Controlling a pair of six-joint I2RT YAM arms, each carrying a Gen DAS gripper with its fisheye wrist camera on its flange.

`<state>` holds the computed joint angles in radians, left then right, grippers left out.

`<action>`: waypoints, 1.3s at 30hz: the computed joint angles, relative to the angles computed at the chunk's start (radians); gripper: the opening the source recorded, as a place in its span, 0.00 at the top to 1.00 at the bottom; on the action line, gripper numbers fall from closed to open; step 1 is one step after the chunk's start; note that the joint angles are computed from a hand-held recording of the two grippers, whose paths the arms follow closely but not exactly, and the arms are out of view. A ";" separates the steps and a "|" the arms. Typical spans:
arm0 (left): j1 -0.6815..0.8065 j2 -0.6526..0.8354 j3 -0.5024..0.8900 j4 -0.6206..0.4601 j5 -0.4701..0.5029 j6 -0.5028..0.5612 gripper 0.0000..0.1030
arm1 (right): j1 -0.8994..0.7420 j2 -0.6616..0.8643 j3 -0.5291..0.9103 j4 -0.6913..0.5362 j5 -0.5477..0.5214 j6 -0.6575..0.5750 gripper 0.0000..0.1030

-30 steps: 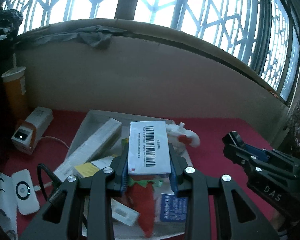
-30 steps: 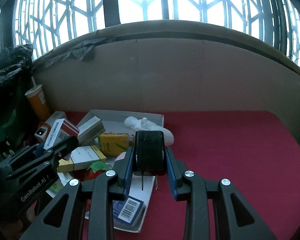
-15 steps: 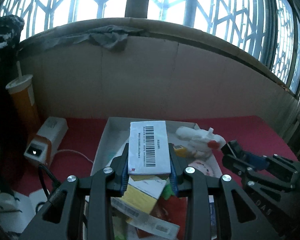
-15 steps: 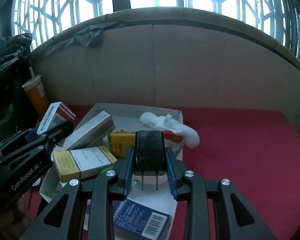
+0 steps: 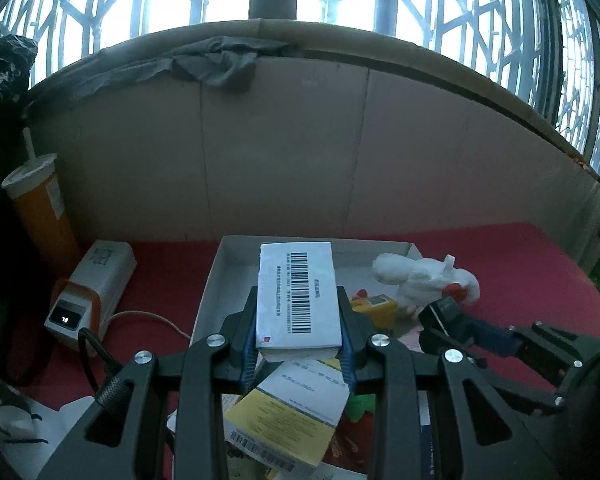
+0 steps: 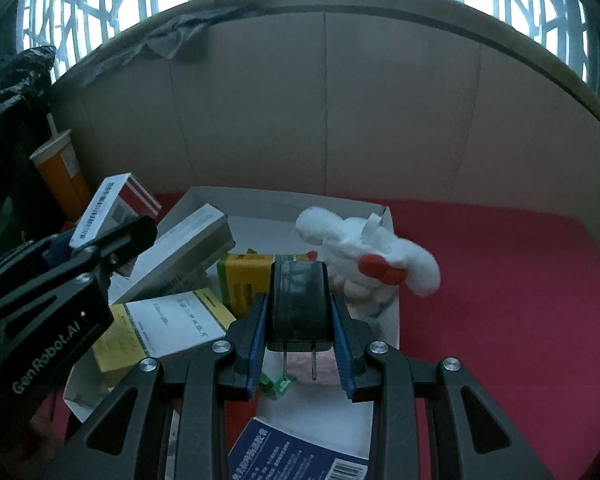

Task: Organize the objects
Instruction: 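Lower and open both tools to drop the charger and white box into the tray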

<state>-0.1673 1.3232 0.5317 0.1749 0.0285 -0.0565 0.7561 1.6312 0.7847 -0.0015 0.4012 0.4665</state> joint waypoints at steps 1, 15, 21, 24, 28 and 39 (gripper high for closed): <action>0.001 0.007 0.004 0.001 -0.001 0.001 0.69 | -0.004 0.008 0.002 0.005 -0.004 0.000 0.69; 0.068 -0.040 -0.011 -0.007 0.054 -0.053 0.00 | -0.008 0.038 -0.016 0.072 -0.015 -0.006 0.24; 0.091 -0.110 -0.048 -0.021 0.027 -0.099 0.00 | -0.019 -0.057 -0.102 0.091 0.013 0.052 0.21; 0.062 -0.139 -0.067 -0.023 -0.013 -0.100 0.00 | -0.016 -0.097 -0.130 0.084 0.027 0.064 0.20; 0.011 -0.190 -0.087 -0.042 -0.060 -0.096 0.00 | -0.009 -0.153 -0.171 0.079 0.033 0.072 0.19; -0.221 -0.391 -0.098 -0.241 -0.342 -0.090 0.00 | 0.106 -0.345 -0.307 0.006 0.248 0.149 0.18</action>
<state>-0.3883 0.9320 0.4336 -0.0659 -0.3131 -0.1461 0.8624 1.2862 0.4781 0.0044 0.6494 0.6156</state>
